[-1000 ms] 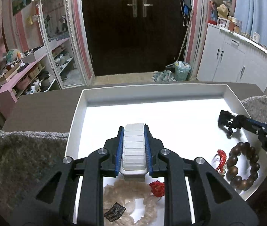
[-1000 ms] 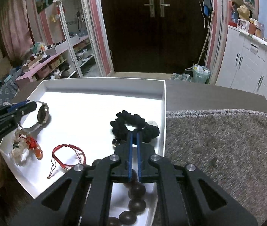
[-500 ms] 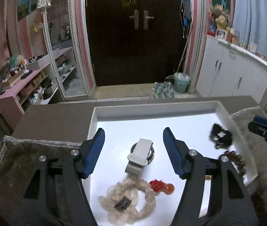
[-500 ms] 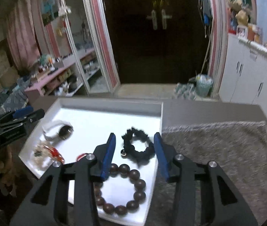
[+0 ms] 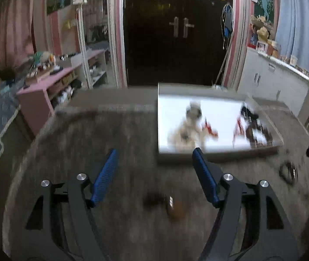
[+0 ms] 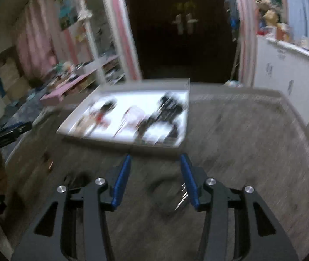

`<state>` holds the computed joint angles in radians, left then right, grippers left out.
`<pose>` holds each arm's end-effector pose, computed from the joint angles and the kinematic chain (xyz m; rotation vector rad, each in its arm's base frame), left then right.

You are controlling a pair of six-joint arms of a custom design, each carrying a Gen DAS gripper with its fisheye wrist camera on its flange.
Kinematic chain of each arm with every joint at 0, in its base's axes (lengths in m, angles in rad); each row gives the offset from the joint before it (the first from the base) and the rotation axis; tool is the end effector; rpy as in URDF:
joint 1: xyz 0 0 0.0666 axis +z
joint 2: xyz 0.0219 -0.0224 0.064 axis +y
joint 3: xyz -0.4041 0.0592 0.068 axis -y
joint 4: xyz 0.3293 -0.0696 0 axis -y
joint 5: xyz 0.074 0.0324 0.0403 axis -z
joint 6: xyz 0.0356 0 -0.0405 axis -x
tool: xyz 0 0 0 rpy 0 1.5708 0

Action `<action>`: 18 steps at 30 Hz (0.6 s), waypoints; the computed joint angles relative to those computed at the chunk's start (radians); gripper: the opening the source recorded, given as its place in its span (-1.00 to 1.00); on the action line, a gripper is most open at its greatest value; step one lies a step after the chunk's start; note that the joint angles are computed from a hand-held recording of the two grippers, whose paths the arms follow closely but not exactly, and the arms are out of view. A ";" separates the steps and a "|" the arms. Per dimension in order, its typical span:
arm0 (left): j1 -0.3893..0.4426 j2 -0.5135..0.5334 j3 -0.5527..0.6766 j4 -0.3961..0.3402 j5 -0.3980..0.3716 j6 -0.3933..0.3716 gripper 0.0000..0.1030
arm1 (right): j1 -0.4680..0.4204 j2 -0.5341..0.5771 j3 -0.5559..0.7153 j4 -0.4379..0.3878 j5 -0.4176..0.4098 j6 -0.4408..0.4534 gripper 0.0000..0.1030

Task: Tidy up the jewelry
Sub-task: 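Withdraw both tools from the tray back over the remaining jewelry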

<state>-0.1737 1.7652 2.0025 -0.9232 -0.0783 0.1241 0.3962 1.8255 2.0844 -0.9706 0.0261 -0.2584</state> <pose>0.5632 -0.0964 0.5219 0.0141 2.2551 -0.0711 0.5455 0.2267 0.5171 -0.1447 2.2972 0.3105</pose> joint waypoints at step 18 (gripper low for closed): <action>-0.006 -0.053 -0.194 0.039 0.006 -0.004 0.39 | 0.117 0.014 -0.112 0.011 -0.038 -0.070 -0.34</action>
<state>-0.1795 1.7120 1.8082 -0.8840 -0.0723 0.1201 0.5137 1.8391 1.9726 -0.9596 -0.0123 -0.3286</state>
